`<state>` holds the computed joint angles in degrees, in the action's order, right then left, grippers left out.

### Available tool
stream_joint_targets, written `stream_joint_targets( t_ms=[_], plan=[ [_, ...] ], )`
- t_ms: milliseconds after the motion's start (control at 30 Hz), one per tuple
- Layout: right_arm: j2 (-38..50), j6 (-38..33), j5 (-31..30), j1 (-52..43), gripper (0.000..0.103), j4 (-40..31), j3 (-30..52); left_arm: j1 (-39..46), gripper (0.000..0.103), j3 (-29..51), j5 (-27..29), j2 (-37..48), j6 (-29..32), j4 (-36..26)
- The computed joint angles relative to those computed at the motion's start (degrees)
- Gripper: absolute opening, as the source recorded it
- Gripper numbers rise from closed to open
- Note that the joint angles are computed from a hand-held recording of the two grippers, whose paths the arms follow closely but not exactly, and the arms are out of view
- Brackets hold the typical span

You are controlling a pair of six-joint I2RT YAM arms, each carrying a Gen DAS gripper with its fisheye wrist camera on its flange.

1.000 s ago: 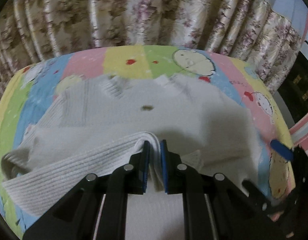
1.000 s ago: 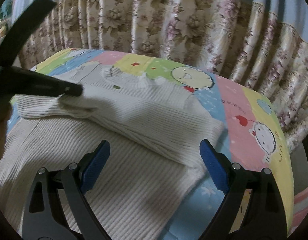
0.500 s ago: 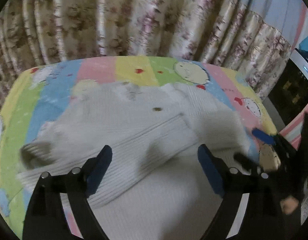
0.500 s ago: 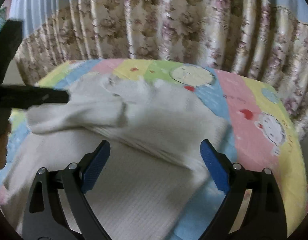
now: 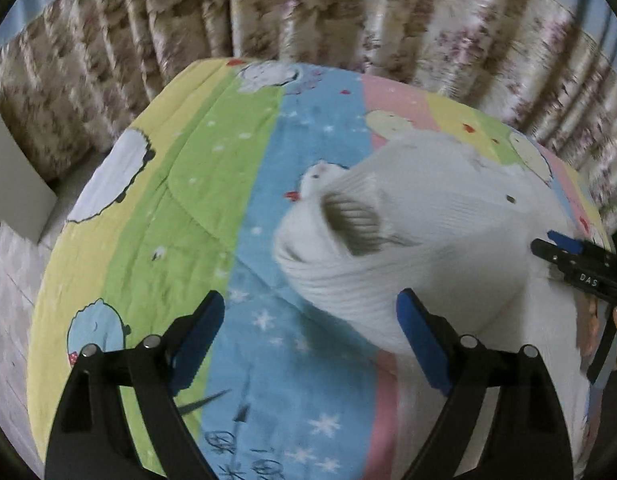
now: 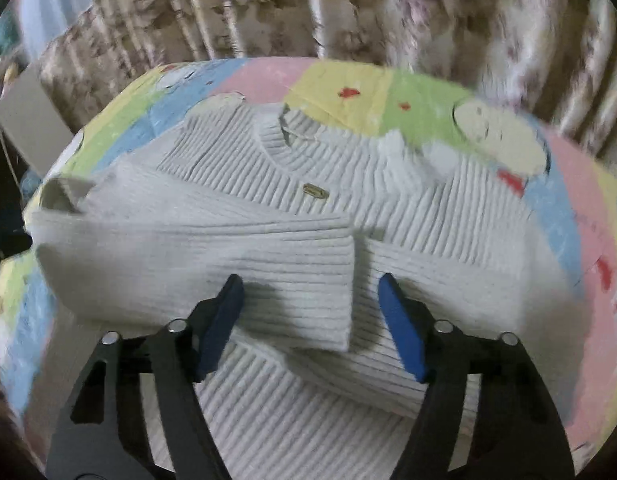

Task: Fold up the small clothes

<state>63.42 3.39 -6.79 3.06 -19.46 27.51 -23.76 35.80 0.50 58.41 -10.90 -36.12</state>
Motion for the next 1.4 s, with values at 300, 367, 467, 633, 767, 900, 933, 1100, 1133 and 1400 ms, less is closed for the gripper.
stream_joint_targets(
  t_ms=[300, 367, 467, 633, 767, 900, 933, 1100, 1133, 1400],
  plan=[
    [-4.08, -0.9, 4.52, 3.28, 0.021, 0.36, -2.1, 7.57, 0.077, 9.07, 13.87, 13.12, 5.42, -0.79],
    [-4.87, -0.96, 4.01, 2.81, 0.018, 0.71, -2.66, 7.76, 0.055, 10.32, 15.27, 15.53, 5.41, -1.52],
    [-7.27, -1.21, 4.38, 3.62, 0.011, 1.35, -3.73, 4.76, 0.03, 10.73, 8.09, 16.12, 4.38, -1.87],
    [-14.46, -1.56, 8.01, 7.0, 0.01, 0.42, -4.77, -1.26, 0.017, 11.43, -3.09, 12.59, 2.75, -3.01],
    [-25.81, -1.23, 8.36, 4.92, 0.01, -3.68, -5.02, -10.57, 0.016, 16.42, -12.61, 12.83, 0.86, -4.84],
    [-30.08, -3.94, 0.74, -8.95, 0.01, -9.02, -3.73, -16.61, 0.017, 24.03, -13.66, 22.27, -0.06, -3.66],
    [-29.69, -4.93, -0.74, -12.12, 0.01, -9.23, -3.76, -17.53, 0.017, 25.54, -13.04, 24.62, -0.2, -3.19],
    [-24.4, -12.31, -7.89, -30.63, 0.01, -8.9, -5.96, -20.96, 0.031, 30.81, -8.91, 34.23, -1.82, -0.36],
    [-22.84, -13.72, -8.53, -33.14, 0.01, -8.06, -6.7, -21.3, 0.041, 30.39, -8.87, 33.34, -2.34, -0.3],
    [-20.43, -17.8, -12.04, -39.47, 0.01, -5.19, -10.58, -16.68, 0.082, 19.71, -11.64, 17.31, 1.42, 0.64]
  ],
)
